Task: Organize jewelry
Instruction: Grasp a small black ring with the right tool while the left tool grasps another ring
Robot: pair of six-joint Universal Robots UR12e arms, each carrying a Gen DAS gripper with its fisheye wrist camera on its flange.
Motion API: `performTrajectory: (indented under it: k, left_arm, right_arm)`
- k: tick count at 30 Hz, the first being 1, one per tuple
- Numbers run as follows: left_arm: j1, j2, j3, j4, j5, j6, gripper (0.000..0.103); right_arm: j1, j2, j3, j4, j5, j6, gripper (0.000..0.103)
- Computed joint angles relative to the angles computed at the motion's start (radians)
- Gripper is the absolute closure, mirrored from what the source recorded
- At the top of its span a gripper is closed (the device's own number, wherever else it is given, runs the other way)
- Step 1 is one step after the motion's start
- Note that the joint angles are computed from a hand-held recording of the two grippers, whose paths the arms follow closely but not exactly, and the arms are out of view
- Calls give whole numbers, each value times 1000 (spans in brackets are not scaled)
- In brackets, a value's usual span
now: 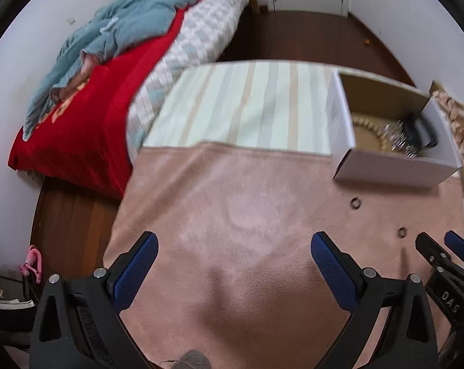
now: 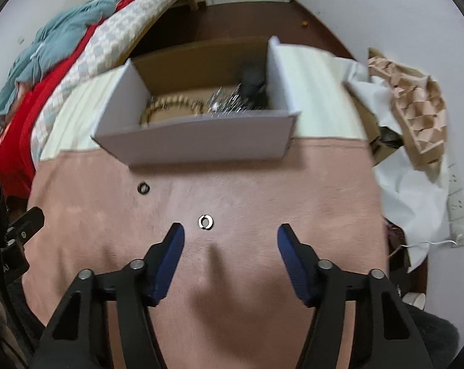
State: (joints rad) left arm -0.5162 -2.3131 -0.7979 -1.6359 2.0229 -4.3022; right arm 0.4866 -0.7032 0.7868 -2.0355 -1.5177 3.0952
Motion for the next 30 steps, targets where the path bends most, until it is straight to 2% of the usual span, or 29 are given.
performTrajectory:
  k: [5, 8, 11, 14, 17, 22, 23, 27, 29, 30]
  left_arm:
    - [10, -7, -12, -10, -29, 10, 1]
    - [14, -7, -16, -13, -31, 13, 2]
    - [18, -6, -21, -7, -35, 16, 1]
    - [18, -11, -14, 1, -35, 24, 2]
    - [18, -20, -1, 23, -40, 38, 2]
    - [20, -54, 36, 130, -100, 92, 2]
    - [21, -70, 56, 147, -117, 112, 2]
    - [18, -127, 139, 159, -135, 167, 3]
    - [18, -153, 180, 152, -140, 190, 15]
    - [19, -160, 191, 153, -146, 197, 17]
  right_arm:
    - [8, 21, 5, -12, 6, -14, 63]
    - [17, 17, 28, -64, -19, -32, 72]
    - [20, 13, 44, -98, -31, -54, 91]
    - [16, 8, 54, -109, -20, -49, 92]
    - [1, -3, 66, -107, 1, -3, 92]
    - [-19, -22, 88, -125, -10, 47, 92]
    - [-23, -23, 89, -125, -17, 53, 103]
    - [-34, -25, 90, -120, -38, 70, 103]
    - [-38, -21, 81, -111, -41, 73, 103]
    - [-41, -19, 79, -108, -41, 76, 103]
